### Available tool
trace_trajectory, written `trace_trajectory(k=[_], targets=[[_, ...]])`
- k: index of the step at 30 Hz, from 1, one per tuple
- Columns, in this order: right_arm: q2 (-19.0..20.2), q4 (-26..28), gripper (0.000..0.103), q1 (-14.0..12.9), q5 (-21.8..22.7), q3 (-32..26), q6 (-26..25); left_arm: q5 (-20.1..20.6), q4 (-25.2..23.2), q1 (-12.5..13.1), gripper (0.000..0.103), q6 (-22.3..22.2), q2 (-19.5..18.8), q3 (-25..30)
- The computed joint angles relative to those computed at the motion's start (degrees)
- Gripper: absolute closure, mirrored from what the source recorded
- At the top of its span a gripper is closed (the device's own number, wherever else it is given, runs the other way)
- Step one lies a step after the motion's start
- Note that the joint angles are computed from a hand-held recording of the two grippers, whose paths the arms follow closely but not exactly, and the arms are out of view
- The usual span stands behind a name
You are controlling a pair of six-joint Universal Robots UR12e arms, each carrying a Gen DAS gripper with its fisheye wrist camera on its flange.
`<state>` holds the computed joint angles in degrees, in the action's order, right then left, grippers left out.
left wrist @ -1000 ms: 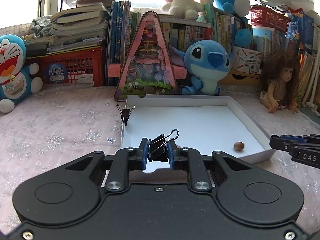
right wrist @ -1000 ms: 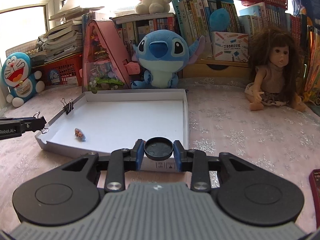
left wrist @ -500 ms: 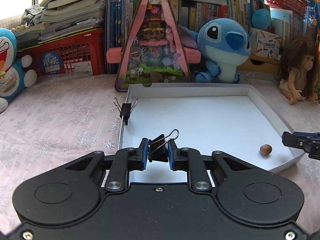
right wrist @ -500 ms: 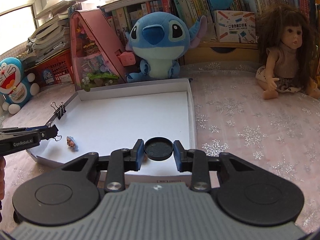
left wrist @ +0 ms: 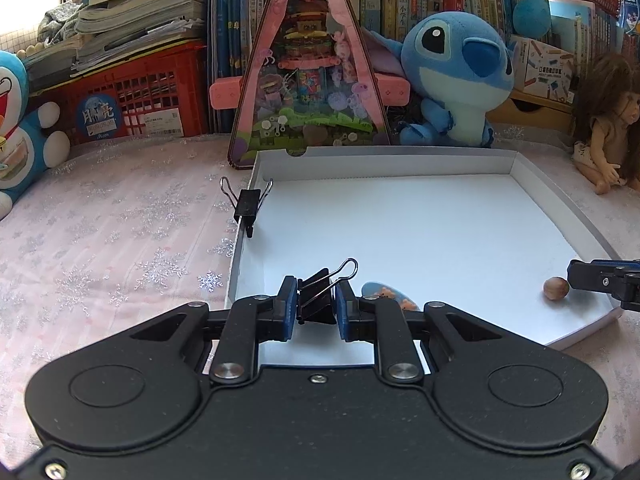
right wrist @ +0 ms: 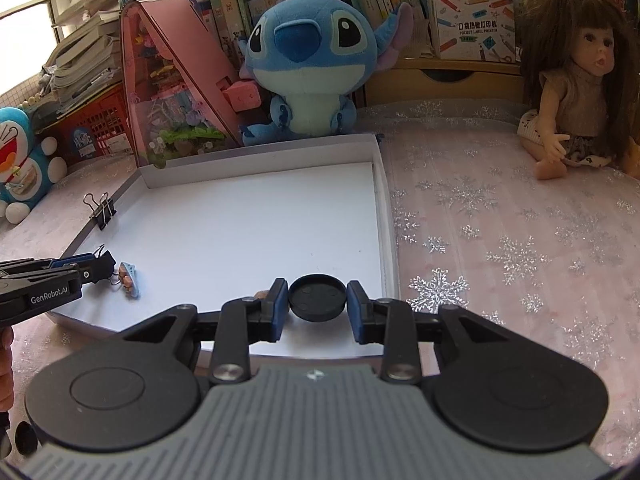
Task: Organize rigid objects
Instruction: 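Carry the binder clip and black lid over the white tray, then open both grippers to release the clip and lid into the tray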
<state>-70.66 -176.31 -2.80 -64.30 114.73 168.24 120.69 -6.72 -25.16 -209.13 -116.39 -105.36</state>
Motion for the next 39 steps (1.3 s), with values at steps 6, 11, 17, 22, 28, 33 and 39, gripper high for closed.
trace_trajectory(k=[6,11,17,22,28,33,39], targets=[[0.27,0.17,0.066,0.30,-0.45,-0.17,-0.37,0.23,0.56,0.04,0.084,0.42,-0.36,0.20],[0.51,-0.32,0.066,0.59,-1.15,-0.17,-0.72,0.46,0.84,0.01,0.084,0.66,-0.60,0.35],[0.66,-0.75,0.066,0.86,-1.80,-0.21,-1.21,0.35,0.56,0.09,0.084,0.53,-0.77,0.59],[0.60,-1.11,0.060,0.91,-1.75,-0.09,-1.16,0.01,0.11,0.18,0.081,0.24,-0.64,0.68],[0.13,-2.32,0.043,0.51,-1.21,0.55,-0.21,1.74,1.60,-0.34,0.059,0.72,-0.11,0.01],[-0.74,-4.84,0.035,0.09,-0.48,1.81,-1.44,1.85,3.37,-0.89,0.043,2.10,0.93,-1.15],[-2.16,-7.39,0.028,-0.91,1.72,3.99,-3.59,1.38,7.95,-1.93,0.026,3.40,2.53,-3.83]])
